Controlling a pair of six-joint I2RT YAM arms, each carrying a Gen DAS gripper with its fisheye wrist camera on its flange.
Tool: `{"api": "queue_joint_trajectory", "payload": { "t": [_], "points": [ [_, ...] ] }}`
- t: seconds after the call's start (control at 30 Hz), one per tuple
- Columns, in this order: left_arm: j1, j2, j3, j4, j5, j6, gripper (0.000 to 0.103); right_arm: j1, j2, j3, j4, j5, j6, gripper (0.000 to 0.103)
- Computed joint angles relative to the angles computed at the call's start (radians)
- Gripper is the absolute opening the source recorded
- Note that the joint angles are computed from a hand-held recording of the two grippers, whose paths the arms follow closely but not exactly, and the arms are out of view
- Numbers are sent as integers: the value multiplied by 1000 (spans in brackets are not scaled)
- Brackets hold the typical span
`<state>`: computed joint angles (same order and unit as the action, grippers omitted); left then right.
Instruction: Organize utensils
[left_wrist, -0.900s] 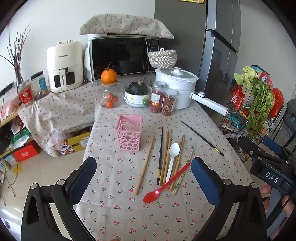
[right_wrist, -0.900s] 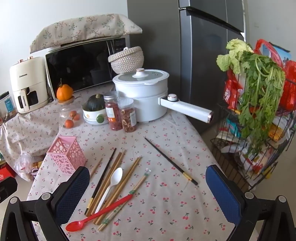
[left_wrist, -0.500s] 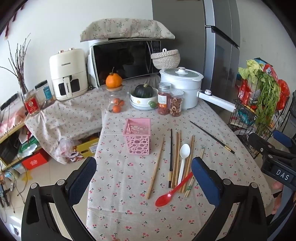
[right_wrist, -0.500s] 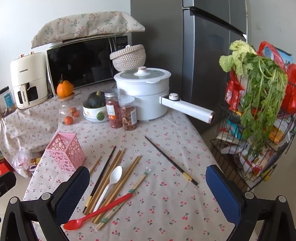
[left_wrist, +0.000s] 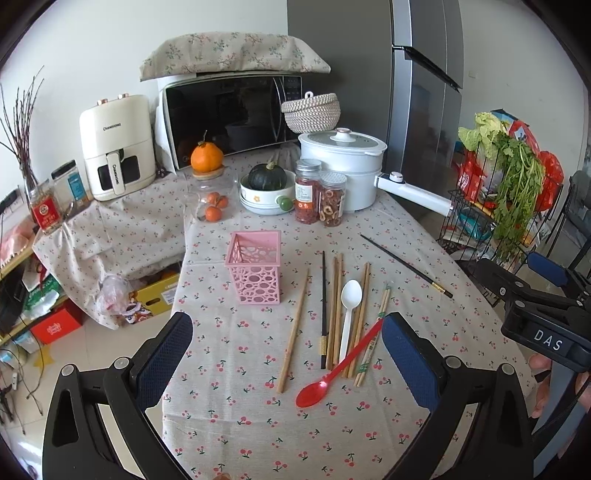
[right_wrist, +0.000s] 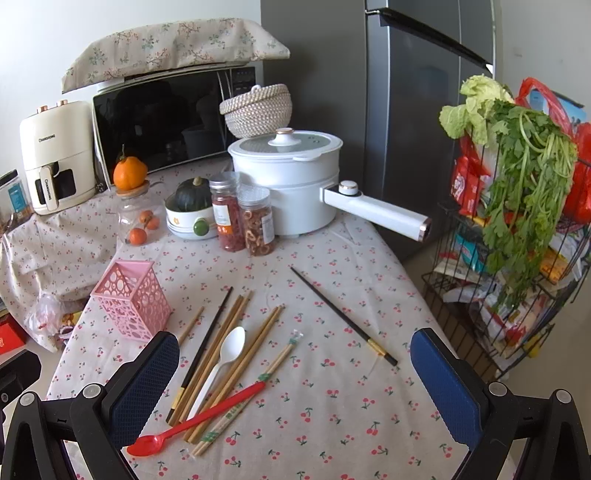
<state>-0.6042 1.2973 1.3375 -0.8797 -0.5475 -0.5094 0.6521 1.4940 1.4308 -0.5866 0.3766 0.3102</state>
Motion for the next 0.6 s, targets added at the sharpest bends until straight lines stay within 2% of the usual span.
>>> {"api": "queue_joint_trajectory", "payload": {
  "t": [0.6],
  "points": [
    [11, 11, 11, -3, 23, 7, 103, -19, 5, 11, -16, -35, 21, 103]
  ]
}}
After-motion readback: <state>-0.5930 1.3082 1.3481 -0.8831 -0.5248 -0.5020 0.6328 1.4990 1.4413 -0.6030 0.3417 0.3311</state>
